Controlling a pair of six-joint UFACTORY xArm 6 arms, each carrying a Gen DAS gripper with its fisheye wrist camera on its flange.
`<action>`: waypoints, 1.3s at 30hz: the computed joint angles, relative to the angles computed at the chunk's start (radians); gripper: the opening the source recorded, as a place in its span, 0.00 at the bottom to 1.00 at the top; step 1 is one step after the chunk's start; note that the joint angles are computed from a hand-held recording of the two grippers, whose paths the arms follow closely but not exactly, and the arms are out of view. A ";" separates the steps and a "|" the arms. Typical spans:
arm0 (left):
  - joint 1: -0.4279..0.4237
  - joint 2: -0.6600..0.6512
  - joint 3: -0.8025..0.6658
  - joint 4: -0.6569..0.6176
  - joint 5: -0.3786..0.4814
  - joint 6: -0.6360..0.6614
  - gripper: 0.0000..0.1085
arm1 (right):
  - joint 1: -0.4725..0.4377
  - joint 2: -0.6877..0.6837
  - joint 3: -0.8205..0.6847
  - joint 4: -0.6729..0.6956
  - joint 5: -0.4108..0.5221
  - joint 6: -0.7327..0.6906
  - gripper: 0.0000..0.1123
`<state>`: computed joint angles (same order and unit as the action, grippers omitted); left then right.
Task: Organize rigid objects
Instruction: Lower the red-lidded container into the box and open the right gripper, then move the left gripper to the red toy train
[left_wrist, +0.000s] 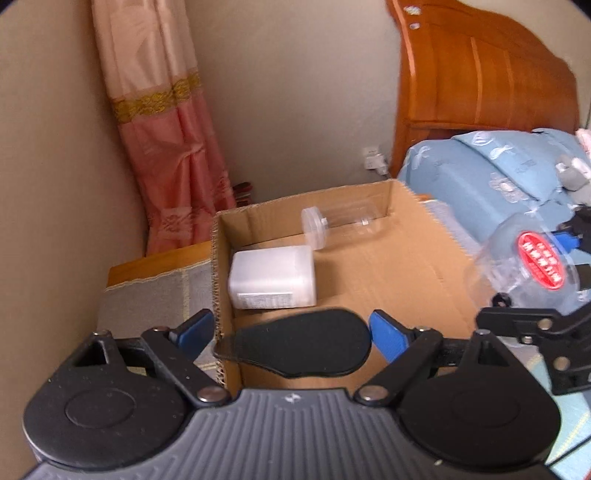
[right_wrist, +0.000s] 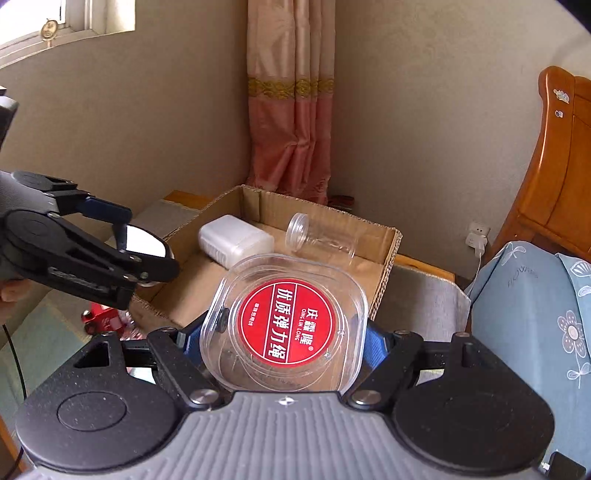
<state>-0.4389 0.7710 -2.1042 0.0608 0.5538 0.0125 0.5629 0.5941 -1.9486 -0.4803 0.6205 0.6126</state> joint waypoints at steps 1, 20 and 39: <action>0.000 0.008 -0.011 0.025 0.013 -0.027 0.88 | -0.002 0.013 -0.017 0.006 0.005 -0.009 0.74; 0.031 -0.241 0.377 -0.072 -0.145 0.079 0.88 | -0.016 0.188 -0.244 0.038 0.033 -0.017 0.92; 0.048 -0.435 0.753 -0.173 -0.356 0.086 0.92 | 0.079 -0.137 0.283 -0.288 -0.105 0.260 0.92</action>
